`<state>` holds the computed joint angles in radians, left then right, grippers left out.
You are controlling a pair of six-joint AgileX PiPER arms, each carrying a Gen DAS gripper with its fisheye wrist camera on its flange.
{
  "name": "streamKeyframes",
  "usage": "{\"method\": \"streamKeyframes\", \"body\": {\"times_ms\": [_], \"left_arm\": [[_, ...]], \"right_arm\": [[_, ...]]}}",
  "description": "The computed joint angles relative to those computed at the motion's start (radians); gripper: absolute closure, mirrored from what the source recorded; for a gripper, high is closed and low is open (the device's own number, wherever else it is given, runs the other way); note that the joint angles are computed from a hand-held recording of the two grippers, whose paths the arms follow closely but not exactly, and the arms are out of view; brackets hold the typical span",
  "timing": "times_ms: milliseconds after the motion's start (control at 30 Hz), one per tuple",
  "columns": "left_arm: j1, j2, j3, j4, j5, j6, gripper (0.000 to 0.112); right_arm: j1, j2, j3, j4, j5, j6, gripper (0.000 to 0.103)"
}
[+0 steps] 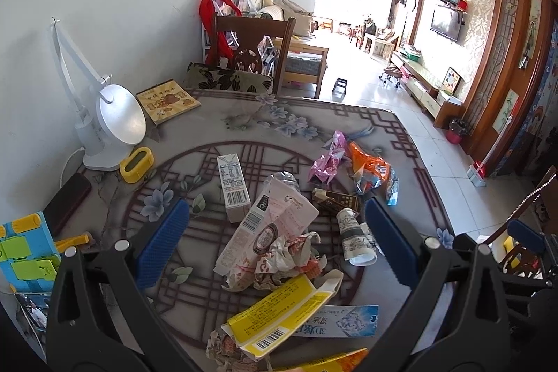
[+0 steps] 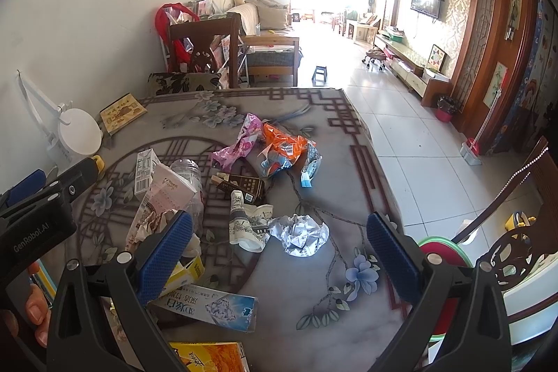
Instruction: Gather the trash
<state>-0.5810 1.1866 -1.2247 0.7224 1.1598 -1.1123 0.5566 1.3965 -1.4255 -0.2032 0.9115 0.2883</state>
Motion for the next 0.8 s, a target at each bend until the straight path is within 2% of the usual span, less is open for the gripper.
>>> {"method": "streamKeyframes", "body": {"times_ms": [300, 500, 600, 700, 800], "left_arm": [[0.049, 0.001, -0.002, -0.069, -0.028, 0.05, 0.013], [0.175, 0.014, 0.001, -0.198, -0.023, 0.107, 0.013], [0.227, 0.031, 0.014, -0.231, -0.001, 0.147, 0.013], [0.258, 0.002, 0.066, -0.238, -0.04, 0.211, 0.013], [0.311, -0.035, 0.106, -0.297, -0.105, 0.337, 0.013]], "right_arm": [[0.008, -0.01, 0.013, -0.008, 0.002, 0.008, 0.007], [-0.024, 0.003, 0.042, 0.031, -0.006, -0.023, 0.007], [-0.072, 0.024, 0.054, 0.144, 0.0, -0.12, 0.007], [-0.125, 0.064, 0.057, 0.327, 0.038, -0.29, 0.007], [-0.098, 0.135, 0.053, 0.386, 0.092, -0.418, 0.007]]}}
